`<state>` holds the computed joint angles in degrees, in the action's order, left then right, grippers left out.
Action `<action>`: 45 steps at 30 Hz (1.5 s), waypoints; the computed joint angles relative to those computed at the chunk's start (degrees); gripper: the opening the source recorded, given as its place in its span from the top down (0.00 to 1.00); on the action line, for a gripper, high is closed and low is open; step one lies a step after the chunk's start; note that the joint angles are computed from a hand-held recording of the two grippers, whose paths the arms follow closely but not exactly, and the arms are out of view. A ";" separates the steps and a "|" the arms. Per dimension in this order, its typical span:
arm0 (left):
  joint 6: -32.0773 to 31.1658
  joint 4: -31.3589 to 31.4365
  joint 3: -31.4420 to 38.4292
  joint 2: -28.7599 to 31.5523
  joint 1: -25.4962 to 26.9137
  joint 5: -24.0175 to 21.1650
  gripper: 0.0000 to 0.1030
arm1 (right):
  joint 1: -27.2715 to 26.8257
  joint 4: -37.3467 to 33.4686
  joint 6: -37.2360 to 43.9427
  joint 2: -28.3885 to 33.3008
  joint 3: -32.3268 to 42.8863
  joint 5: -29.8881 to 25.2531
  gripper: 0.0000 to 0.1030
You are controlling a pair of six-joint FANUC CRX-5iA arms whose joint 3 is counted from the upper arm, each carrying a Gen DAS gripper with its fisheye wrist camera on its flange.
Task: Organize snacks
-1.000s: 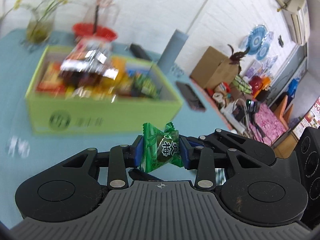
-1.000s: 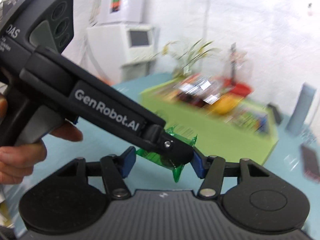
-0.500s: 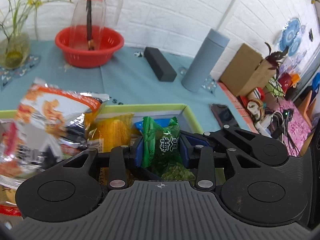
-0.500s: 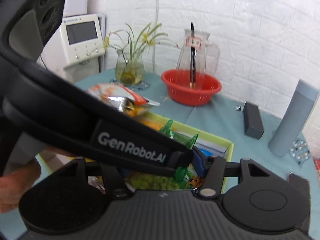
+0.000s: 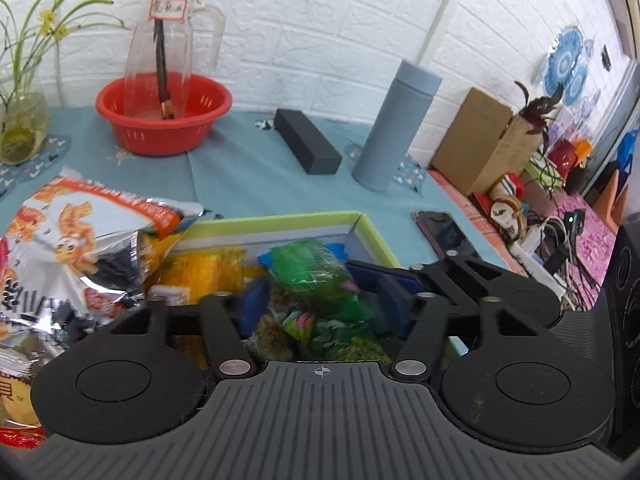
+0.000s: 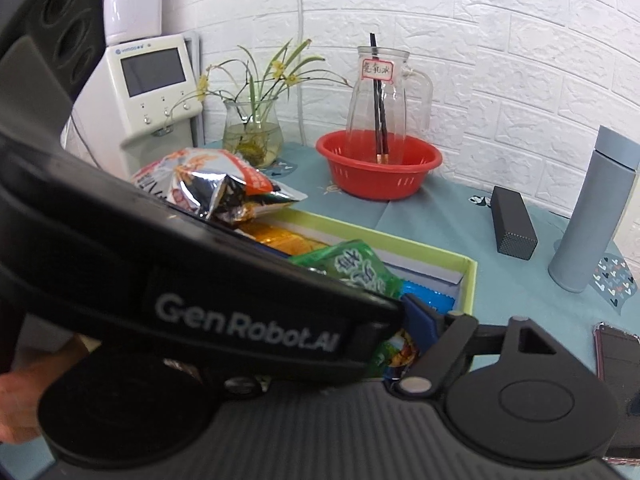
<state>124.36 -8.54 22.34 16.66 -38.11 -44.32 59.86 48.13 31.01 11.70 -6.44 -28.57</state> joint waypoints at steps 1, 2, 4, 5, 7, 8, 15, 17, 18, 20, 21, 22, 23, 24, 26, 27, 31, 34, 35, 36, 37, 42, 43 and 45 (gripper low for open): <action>1.41 -1.84 0.80 0.05 -0.57 -0.16 0.32 | 0.23 0.61 -0.33 0.14 0.25 -1.07 0.06; 2.29 -3.25 1.59 0.09 -1.06 -0.69 0.28 | 0.42 1.77 -0.73 -0.04 -0.04 -1.44 0.01; 3.18 -4.94 1.85 -0.55 -1.82 -0.31 0.27 | 0.80 3.73 -2.39 -0.71 -0.61 -2.59 0.01; 3.56 -5.43 1.58 -1.13 -2.14 0.03 0.27 | 0.82 4.28 -3.45 -1.40 -1.09 -2.51 0.01; 5.00 -6.93 0.80 -2.62 -2.94 0.73 0.27 | 0.80 4.92 -5.53 -3.21 -2.42 -1.66 0.01; 6.11 -7.99 0.57 -3.41 -3.49 0.60 0.27 | 0.87 4.69 -6.12 -4.13 -2.99 -1.17 0.01; 17.50 -20.52 -2.96 -11.82 -10.72 -1.74 0.19 | 5.23 11.40 -14.27 -10.81 -8.51 -5.45 0.01; 24.04 -28.59 -3.23 -13.87 -15.64 -5.85 0.14 | 7.83 14.09 -18.36 -13.41 -11.11 -8.35 0.01; 27.13 -32.41 -3.73 -14.79 -18.28 -7.76 0.11 | 9.41 16.68 -22.31 -15.16 -13.35 -9.88 0.01; 33.37 -39.55 -5.37 -16.43 -24.25 -12.17 0.11 | 12.76 21.37 -31.61 -18.87 -18.38 -12.59 0.00; 36.30 -42.31 -6.11 -16.89 -27.03 -14.53 0.11 | 15.00 23.03 -36.30 -20.71 -20.85 -14.60 0.00; 39.75 -45.12 -6.90 -17.16 -30.41 -17.76 0.11 | 17.71 24.13 -40.47 -22.20 -23.00 -17.41 0.00; 42.90 -47.54 -7.53 -17.19 -33.58 -20.92 0.11 | 20.80 24.69 -44.18 -23.21 -24.72 -20.89 0.00; 45.95 -49.79 -7.92 -16.85 -36.68 -24.26 0.11 | 24.82 24.50 -47.84 -23.75 -25.89 -25.66 0.00; 53.14 -54.24 -8.51 -15.28 -43.65 -32.41 0.10 | 32.96 23.54 -56.03 -23.91 -28.17 -35.38 0.00; 56.86 -55.72 -9.16 -14.49 -46.79 -35.75 0.10 | 36.73 23.08 -59.93 -23.81 -29.23 -39.40 0.00; 62.71 -54.59 -11.61 -14.12 -53.47 -38.82 0.11 | 48.91 17.64 -66.74 -22.32 -29.54 -50.64 0.00; 64.44 -57.52 -9.75 -11.67 -59.77 -44.64 0.11 | 55.42 17.58 -70.72 -20.07 -28.68 -57.53 0.00; 64.58 -58.55 -9.05 -11.02 -61.60 -46.07 0.11 | 57.40 17.80 -71.85 -19.23 -28.23 -59.47 0.00; 64.68 -59.88 -8.00 -10.11 -63.76 -47.90 0.11 | 59.37 18.14 -72.54 -18.32 -27.72 -61.34 0.00; 64.78 -60.98 -6.86 -9.20 -65.55 -49.79 0.11 | 61.38 18.41 -72.83 -17.09 -26.75 -63.69 0.00; 63.98 -66.51 -1.49 -4.52 -72.17 -60.12 0.10 | 68.17 14.31 -73.38 -9.48 -20.82 -75.32 0.00; 63.00 -67.20 -0.89 -4.03 -72.48 -61.93 0.10 | 68.43 14.40 -72.44 -8.95 -20.57 -76.37 0.00; 61.80 -67.40 -0.63 -4.04 -72.01 -63.23 0.11 | 68.01 13.25 -72.34 -8.68 -19.46 -77.51 0.00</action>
